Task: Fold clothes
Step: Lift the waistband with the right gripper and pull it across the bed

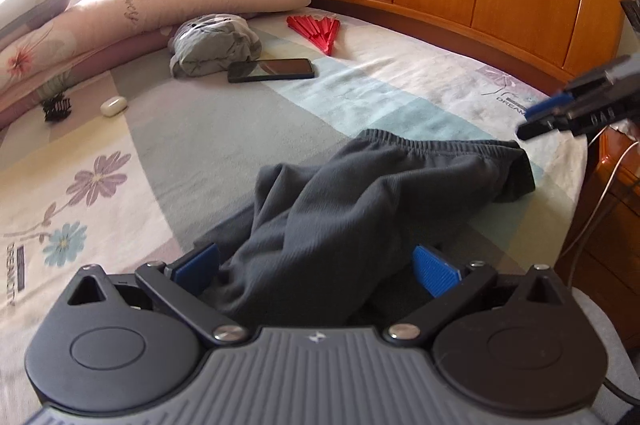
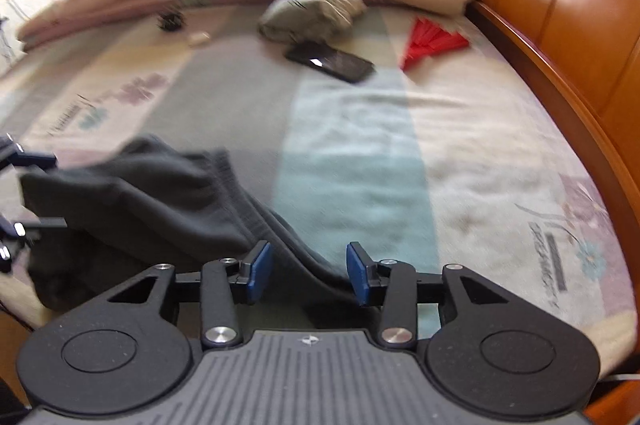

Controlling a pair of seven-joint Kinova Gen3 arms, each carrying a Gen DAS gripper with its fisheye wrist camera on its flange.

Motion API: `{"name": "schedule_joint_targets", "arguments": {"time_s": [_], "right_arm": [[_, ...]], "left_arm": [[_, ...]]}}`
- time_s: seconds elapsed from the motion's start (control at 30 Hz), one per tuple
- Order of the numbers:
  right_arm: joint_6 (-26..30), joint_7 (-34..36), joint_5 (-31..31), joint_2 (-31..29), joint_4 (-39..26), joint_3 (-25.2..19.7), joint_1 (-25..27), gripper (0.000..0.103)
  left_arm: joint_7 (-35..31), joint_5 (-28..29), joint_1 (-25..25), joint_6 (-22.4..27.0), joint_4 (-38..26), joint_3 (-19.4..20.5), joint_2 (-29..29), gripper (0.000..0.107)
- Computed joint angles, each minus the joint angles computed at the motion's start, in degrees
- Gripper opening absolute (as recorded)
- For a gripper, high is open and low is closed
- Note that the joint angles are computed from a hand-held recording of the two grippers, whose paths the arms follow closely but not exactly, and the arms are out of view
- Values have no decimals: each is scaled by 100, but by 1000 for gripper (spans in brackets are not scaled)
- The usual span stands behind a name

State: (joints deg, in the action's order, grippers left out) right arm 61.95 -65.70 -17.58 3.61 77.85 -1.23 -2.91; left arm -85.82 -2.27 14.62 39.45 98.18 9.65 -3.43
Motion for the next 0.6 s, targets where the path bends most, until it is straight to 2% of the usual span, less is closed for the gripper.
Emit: {"name": "schedule_joint_targets", "arguments": {"time_s": [0.1,0.2,0.43,0.6], "right_arm": [[11,366,-440,310,-290,-97,1,55],[233,568,-890,901,-742,-242,69,57],[665,446,-1258,2037,-1529,-609,238,61],[867,593,-1452,2297,-1633,-808,378,61]], "left_arm": [[1,31,-40,119,101,-29,-180,102],[97,-26,-90,244,129,-17,-280,102],[49,49,-168,426,195,-49,-424,102],[-140,213,-180,527,179,-89,-340,102]]}}
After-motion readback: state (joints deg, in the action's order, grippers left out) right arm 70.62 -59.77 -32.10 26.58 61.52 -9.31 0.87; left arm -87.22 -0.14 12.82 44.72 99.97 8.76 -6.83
